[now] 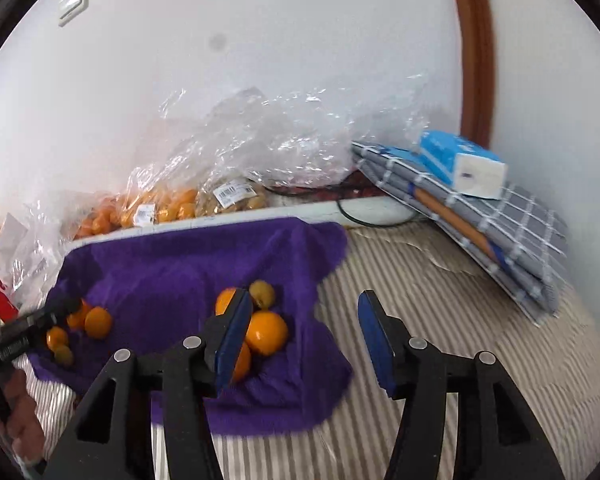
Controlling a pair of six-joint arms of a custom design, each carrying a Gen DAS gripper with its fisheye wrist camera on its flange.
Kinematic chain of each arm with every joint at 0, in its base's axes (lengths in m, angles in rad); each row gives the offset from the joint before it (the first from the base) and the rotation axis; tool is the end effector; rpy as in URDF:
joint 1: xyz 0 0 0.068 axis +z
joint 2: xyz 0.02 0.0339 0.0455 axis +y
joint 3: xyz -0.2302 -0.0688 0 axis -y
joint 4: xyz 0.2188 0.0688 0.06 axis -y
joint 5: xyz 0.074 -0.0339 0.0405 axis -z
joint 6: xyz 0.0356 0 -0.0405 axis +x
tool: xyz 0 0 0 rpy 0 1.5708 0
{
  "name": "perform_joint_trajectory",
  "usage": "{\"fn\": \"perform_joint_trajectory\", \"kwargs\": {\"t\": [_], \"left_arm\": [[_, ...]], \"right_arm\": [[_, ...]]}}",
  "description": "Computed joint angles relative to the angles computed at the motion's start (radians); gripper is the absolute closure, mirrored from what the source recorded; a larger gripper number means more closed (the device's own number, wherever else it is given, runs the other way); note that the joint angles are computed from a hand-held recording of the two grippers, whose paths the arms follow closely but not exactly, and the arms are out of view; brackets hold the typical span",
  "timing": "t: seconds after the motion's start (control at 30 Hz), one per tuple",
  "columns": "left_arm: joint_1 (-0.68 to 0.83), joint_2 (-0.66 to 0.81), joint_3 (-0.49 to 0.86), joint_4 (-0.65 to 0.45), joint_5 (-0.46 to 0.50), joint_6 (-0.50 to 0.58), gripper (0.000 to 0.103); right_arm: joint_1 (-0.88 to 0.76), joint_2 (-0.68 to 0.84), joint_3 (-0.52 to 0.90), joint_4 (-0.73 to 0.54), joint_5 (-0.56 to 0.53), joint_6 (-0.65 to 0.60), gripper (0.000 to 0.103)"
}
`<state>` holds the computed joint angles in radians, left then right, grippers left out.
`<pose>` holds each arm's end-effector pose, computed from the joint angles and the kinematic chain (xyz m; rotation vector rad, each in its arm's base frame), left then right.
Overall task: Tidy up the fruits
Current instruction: 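Lower both fruits onto the purple towel and open both grippers, then grasp an orange with the right gripper while the left gripper grasps the small red fruit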
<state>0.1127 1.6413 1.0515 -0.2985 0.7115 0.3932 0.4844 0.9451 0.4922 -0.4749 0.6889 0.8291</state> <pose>0.3157 0.0123 0.1929 0.6084 2.1858 -0.6093 0.1601 0.0587 0.1771 0.6441 2.1484 -0.1799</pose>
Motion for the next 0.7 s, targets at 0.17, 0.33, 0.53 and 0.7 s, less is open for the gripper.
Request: {"fn": "perform_joint_trajectory", "kwargs": {"t": [0.17, 0.33, 0.53, 0.7], "left_arm": [[0.032, -0.072, 0.016, -0.053, 0.024, -0.016, 0.064], [0.1, -0.173, -0.04, -0.126, -0.008, 0.056, 0.064], [0.269, -0.146, -0.021, -0.28, 0.047, 0.233, 0.064], [0.388, -0.049, 0.012, -0.345, 0.054, 0.345, 0.058]], "right_arm": [[0.185, -0.08, 0.051, -0.282, 0.02, 0.211, 0.05], [0.505, 0.021, 0.17, -0.592, 0.164, 0.568, 0.05], [0.705, 0.213, 0.261, -0.646, 0.201, 0.748, 0.05], [0.713, 0.346, 0.243, -0.384, 0.14, 0.619, 0.05]]}}
